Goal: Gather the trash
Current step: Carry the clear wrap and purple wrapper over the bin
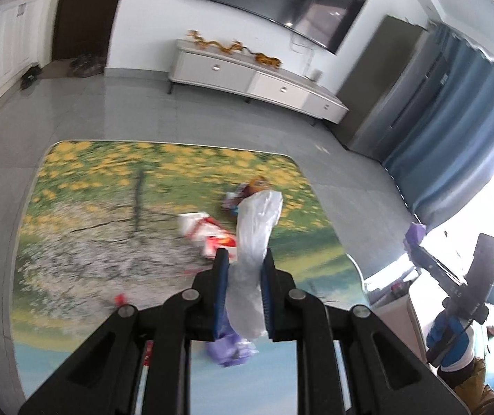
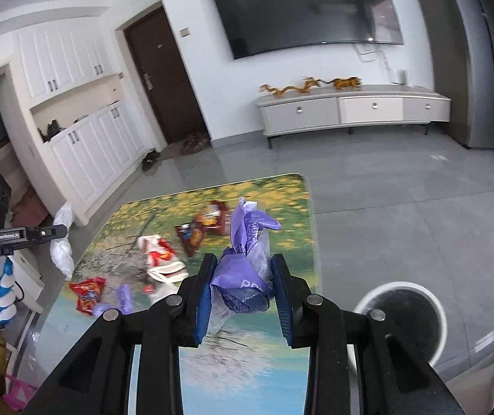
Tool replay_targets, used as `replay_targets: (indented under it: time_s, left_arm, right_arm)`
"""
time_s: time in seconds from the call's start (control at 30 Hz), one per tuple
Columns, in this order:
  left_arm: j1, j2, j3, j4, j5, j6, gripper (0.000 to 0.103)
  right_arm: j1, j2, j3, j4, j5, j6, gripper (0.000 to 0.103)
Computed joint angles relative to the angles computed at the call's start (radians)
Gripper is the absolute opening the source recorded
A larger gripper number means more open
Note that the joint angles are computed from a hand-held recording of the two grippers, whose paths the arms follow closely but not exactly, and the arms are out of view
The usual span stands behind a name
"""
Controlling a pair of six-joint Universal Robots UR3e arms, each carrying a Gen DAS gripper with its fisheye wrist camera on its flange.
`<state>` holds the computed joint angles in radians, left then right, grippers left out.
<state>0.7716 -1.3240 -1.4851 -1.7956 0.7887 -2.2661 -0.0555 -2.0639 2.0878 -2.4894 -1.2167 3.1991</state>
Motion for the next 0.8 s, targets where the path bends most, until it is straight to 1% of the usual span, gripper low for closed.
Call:
replay_targets:
  time_s: [0.07,0.17,0.23,0.3,0.37,0.4,0.43,0.47,0.53,0.63,0.77,0.8]
  left_arm:
    - [-0.090,-0.005,-0.002,0.067,0.016,-0.076,0.016]
    - [-0.263,-0.046,0.011,0.204,0.061,-0.226,0.016]
    - [-0.391,-0.093,0.030,0.302,0.103,-0.329,0.016]
    - [-0.529,-0.164,0.067,0.398,0.156,-0.429,0.017]
    - [-0.659,-0.244,0.117,0.474,0.213,-0.515,0.016]
    - [-0.706,-0.277,0.140,0.495,0.234,-0.546,0.016]
    - [-0.771,-0.334,0.184,0.519,0.261,-0.586,0.017]
    - [-0.827,-0.390,0.229,0.534,0.284,-0.621,0.017]
    - [-0.919,-0.495,0.316,0.559,0.317,-0.676,0.017]
    - [-1.042,-0.669,0.480,0.584,0.367,-0.759,0.017]
    - [-1.152,-0.915,0.758,0.541,0.391,-0.845,0.017]
    - [-1.171,-0.958,0.810,0.533,0.399,-0.858,0.017]
  right_arm:
    - [-0.100,-0.091,0.058,0.052,0.061,-0.047,0.030]
    - [-0.309,-0.260,0.146,0.201,0.188,-0.167,0.030]
    - [-0.483,-0.386,0.191,0.370,0.290,-0.296,0.030]
    - [-0.623,-0.481,0.210,0.533,0.349,-0.421,0.030]
    - [-0.773,-0.562,0.212,0.729,0.414,-0.570,0.030]
    - [-0.865,-0.604,0.206,0.862,0.448,-0.671,0.030]
    - [-0.914,-0.618,0.206,0.920,0.460,-0.723,0.030]
    - [-0.959,-0.614,0.216,0.949,0.462,-0.766,0.030]
    - [-1.049,-0.624,0.216,1.051,0.474,-0.867,0.030]
    - [-1.100,-0.562,0.259,0.995,0.457,-0.898,0.030]
    - [-1.049,-0.391,0.329,0.704,0.405,-0.794,0.030]
    - [-1.044,-0.366,0.336,0.670,0.397,-0.786,0.030]
